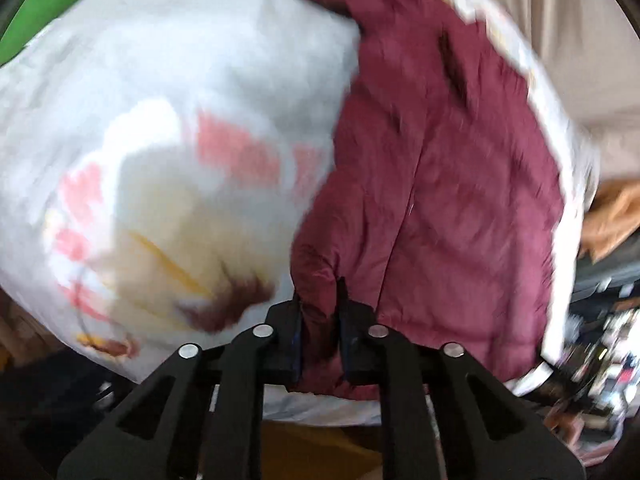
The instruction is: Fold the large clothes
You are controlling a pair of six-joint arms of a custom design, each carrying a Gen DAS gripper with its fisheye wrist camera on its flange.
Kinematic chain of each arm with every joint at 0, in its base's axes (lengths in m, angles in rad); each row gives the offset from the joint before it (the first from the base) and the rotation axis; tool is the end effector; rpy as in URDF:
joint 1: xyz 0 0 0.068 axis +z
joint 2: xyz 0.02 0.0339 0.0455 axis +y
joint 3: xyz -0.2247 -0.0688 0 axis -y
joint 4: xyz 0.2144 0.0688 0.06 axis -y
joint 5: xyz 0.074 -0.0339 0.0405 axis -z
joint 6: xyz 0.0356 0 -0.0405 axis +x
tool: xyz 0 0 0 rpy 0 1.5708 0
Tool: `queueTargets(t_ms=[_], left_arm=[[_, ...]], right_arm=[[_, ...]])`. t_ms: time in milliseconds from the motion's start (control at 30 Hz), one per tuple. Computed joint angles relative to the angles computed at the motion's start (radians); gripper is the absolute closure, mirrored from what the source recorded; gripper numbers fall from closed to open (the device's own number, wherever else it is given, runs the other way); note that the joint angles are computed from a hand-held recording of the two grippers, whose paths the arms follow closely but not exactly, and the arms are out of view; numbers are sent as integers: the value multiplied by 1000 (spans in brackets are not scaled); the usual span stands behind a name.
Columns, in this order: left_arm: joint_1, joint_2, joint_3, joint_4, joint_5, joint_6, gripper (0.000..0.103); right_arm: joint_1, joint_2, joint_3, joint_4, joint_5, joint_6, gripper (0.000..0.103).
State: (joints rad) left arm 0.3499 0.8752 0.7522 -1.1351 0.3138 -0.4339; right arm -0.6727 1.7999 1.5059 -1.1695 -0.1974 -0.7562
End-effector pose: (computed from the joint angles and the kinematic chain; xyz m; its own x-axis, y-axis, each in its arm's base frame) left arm 0.1253 0.0340 0.2166 -0.7114 -0.6853 -0.1556 -0.5907 0.7031 -0.3958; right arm 0.2431 -0.1848 0.2193 -0.9737 -0.0846 -0.2117 -0.1011 0.9925 0.0684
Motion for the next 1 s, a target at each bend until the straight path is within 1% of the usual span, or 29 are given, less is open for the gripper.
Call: queueTargets(t_ms=[33,67,133,200,233,267,333,400,433,467,500,533,567,600,667,700,733,767,800,833,867,900,933,1000], left_arm=[[51,26,53,9,7,13,81],[115,65,123,29,19,45,76],[182,163,256,96,2,82,48],[256,323,403,196,-40,126,42],[286,427,494,215,-47,151,41],[307,553,584,281,-72,152,41],[371,718,720,296,-65,164,41],[433,925,901,288,-42,155,41],[432,1051,1027,282,-87,153,41],[430,1138,1115,285,-141,158,41],[434,1194,1173,282,-177,161,41],[436,1292,1282,271,-218,141,41],[444,1360,1352,264,-217,117,41],[457,1388,1371,260,-213,104,41],[488,1465,1433,260,-216,59,43],[494,1500,1468,251,-215,45,48],[499,1549,1535,222,-211,37,57],[508,1593,1583,207,-189,33,62],[515,1598,1582,219,-169,30,77],[520,1569,1530,255,-145,30,95],[524,1524,1460,310,-111,37,97],[521,1494,1424,337,-106,43,100],[516,1444,1370,377,-99,52,101],[488,1299,1246,457,-68,70,101]], right_arm=[[15,-20,34,8,-28,63,90],[34,-25,75,3,-58,109,85],[116,-39,157,8,-118,217,83],[235,-56,199,25,-163,321,78],[283,-63,208,32,-171,362,78],[351,-70,214,38,-171,419,78],[463,-101,174,61,-190,505,77],[553,-128,151,83,-187,564,74],[612,-148,127,103,-178,600,72],[667,-163,110,116,-161,629,69],[693,-177,87,132,-150,642,69],[739,-192,78,134,-130,664,69],[772,-210,48,150,-108,676,68],[805,-218,44,152,-73,690,66],[844,-237,20,155,-31,716,63],[840,-249,5,152,-24,713,63],[846,-254,-4,151,-7,721,62],[838,-260,-10,145,0,717,62],[844,-251,-8,149,13,730,61],[839,-247,-10,149,18,737,60],[834,-241,-9,147,19,740,60],[830,-232,-2,144,22,747,60],[829,-226,-2,150,22,750,60],[830,-214,-1,162,20,756,60]])
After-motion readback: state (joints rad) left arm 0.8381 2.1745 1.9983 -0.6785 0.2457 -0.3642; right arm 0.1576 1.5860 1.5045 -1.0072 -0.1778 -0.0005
